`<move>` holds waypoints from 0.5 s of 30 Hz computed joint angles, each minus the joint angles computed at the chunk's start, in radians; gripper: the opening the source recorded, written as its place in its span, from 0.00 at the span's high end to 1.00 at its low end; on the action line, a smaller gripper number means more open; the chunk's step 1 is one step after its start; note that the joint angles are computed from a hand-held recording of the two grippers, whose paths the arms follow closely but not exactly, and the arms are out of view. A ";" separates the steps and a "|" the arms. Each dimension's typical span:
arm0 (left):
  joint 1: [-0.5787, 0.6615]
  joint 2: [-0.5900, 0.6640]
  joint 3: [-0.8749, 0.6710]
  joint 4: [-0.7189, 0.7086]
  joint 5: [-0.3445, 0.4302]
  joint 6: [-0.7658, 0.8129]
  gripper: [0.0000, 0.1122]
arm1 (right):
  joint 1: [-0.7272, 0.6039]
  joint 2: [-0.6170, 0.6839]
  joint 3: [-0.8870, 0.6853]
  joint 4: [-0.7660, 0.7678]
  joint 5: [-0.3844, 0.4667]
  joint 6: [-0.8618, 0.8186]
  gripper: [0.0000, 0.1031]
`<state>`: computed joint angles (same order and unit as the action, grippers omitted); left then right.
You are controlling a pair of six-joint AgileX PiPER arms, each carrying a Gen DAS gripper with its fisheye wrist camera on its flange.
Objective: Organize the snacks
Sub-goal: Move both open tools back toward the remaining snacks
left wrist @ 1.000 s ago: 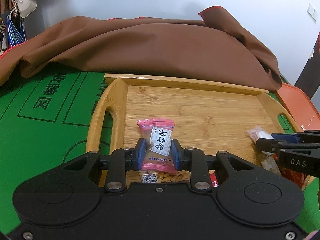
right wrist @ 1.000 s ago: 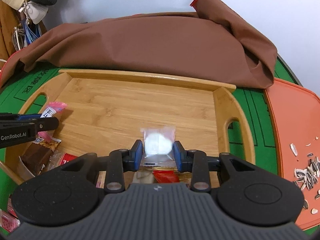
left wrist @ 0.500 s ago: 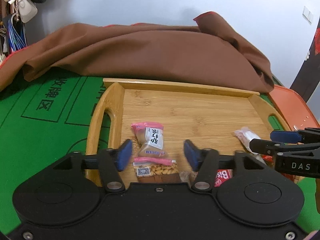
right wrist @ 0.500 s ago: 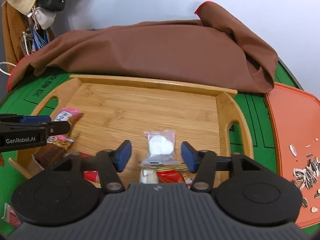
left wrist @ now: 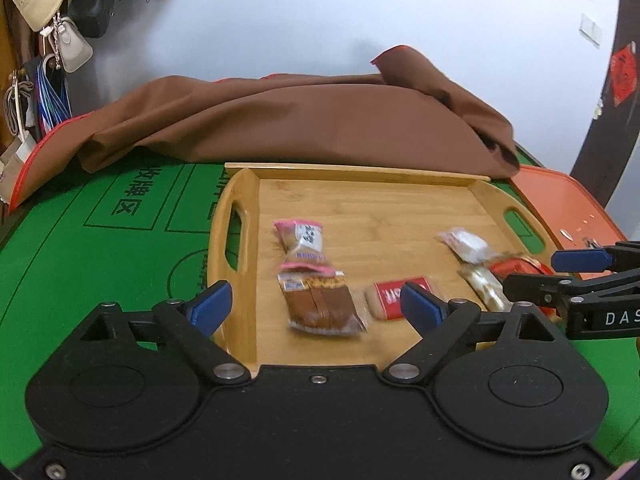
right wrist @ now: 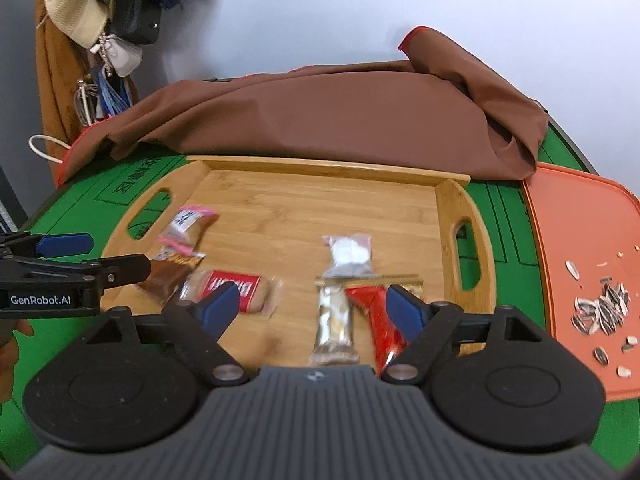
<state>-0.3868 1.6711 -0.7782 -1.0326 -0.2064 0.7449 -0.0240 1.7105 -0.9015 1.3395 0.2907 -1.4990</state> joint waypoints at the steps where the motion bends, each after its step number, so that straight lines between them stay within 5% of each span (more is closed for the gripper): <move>1: -0.011 -0.019 0.027 0.022 -0.014 -0.027 0.19 | 0.000 -0.016 0.023 0.032 -0.002 -0.038 0.15; 15: -0.171 -0.146 0.299 0.113 -0.203 -0.200 0.13 | -0.074 -0.194 0.317 0.335 0.047 -0.408 0.12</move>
